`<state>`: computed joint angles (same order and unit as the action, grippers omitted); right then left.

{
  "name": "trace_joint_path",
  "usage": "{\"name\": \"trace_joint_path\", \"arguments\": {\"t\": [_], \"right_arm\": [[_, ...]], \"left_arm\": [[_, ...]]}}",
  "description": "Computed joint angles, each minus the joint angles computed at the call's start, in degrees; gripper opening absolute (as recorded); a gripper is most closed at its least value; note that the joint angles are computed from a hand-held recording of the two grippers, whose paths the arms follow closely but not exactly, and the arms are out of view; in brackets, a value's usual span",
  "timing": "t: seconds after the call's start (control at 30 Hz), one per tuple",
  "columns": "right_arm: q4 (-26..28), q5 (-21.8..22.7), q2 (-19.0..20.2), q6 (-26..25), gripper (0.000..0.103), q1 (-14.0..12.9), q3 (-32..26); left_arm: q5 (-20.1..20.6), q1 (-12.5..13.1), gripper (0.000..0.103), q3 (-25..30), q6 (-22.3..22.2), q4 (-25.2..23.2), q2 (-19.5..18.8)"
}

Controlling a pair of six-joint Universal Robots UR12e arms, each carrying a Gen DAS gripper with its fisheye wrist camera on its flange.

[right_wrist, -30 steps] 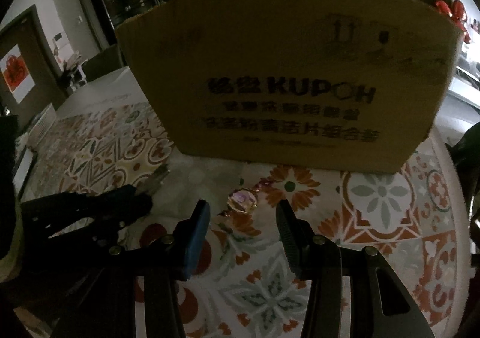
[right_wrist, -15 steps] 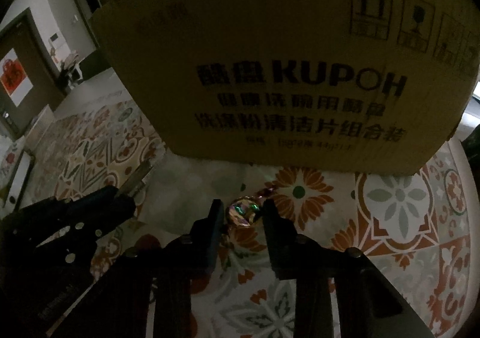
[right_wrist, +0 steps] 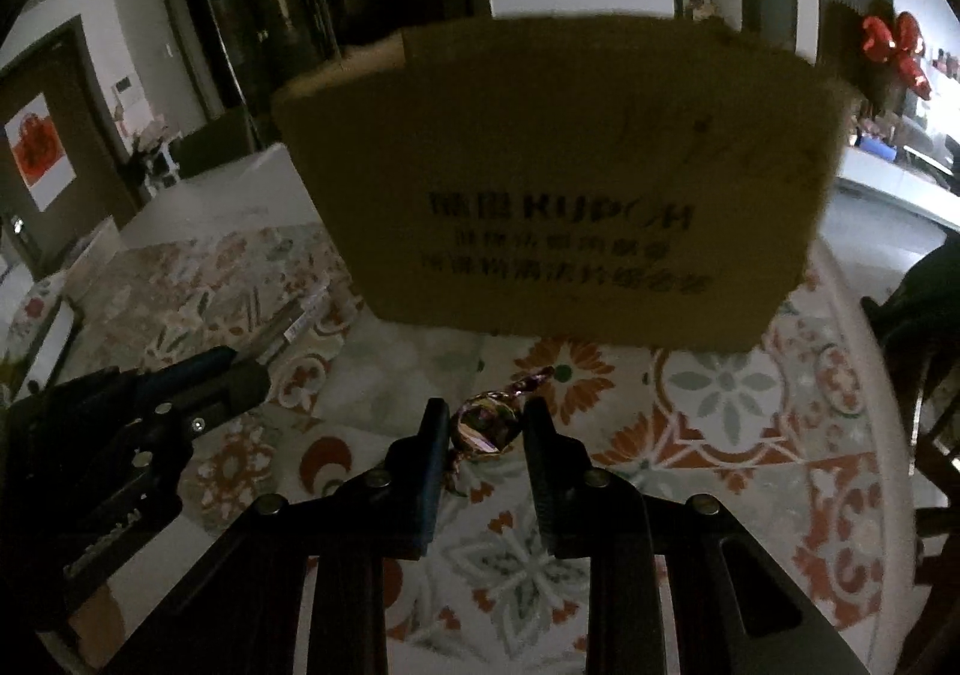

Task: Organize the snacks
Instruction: 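Grasp the dark snack stick with the left tool while the right tool grasps the pink foil candy, then carry the snack stick and pink candy into the cardboard box with both tools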

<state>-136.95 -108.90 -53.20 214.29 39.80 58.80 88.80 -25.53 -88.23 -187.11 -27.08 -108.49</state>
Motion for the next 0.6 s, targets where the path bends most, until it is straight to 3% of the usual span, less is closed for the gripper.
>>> {"name": "trace_joint_path", "arguments": {"t": [0.33,0.6], "right_arm": [[-6.79,-6.18,-3.63,-1.57,0.027,1.29,2.63],[-11.61,-9.03,-4.33,-3.98,0.027,1.57,2.36]], "left_arm": [[-0.74,-0.89,0.019,0.59,-0.44,5.02,1.72],[-0.21,-1.50,0.019,2.60,1.25,8.05,1.67]]}}
